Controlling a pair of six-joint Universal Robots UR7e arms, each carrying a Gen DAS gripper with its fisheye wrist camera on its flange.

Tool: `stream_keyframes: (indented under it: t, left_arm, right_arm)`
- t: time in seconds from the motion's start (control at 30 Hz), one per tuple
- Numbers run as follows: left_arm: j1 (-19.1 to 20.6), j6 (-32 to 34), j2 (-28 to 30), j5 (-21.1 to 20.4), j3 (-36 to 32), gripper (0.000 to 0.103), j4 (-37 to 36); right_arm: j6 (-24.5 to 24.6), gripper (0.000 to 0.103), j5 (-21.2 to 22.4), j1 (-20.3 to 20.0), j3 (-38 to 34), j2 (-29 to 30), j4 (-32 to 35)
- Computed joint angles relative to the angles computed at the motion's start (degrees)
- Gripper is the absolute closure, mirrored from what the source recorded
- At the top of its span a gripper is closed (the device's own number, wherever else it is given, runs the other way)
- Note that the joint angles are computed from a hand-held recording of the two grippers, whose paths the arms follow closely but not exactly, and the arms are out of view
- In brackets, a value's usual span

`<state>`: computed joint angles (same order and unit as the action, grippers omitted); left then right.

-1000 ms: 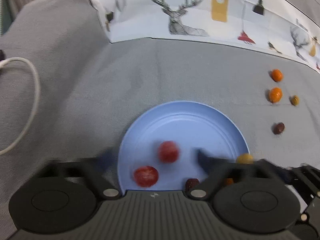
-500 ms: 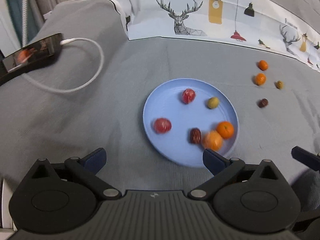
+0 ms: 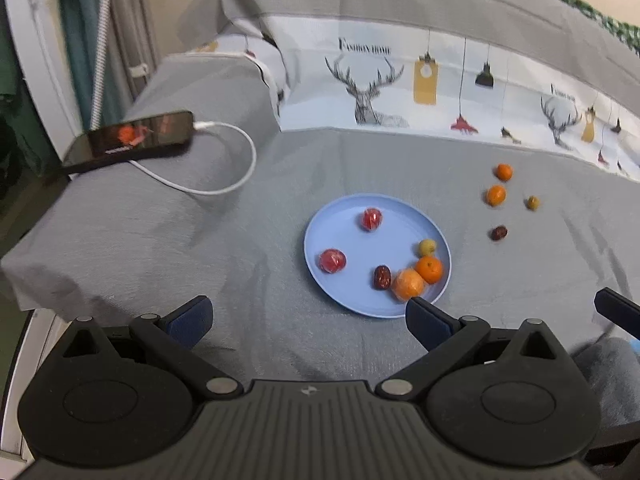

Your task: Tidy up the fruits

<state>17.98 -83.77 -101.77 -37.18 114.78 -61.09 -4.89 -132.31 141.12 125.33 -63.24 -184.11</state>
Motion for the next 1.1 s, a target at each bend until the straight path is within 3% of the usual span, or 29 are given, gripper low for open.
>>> stream_keyframes:
  t: [0.27, 0.57, 1.1]
  left_arm:
    - [-5.59, -8.37, -1.08, -1.74, -1.12, 0.000, 8.73]
    - [-9.65, -12.33, -1.31, -3.21, -0.55, 0.000, 11.85]
    - [-9.00, -13.54, -1.30, -3.33, -0.68, 0.000, 13.39]
  right_arm:
    - [0.03, 0.001, -0.35, 1.85, 1.15, -1.00, -2.53]
    - [-0.48, 0.001, -0.37, 2.87, 2.51, -1.88, -4.58]
    - [0.54, 0.001, -0.34, 2.74, 2.88, -1.83, -4.53]
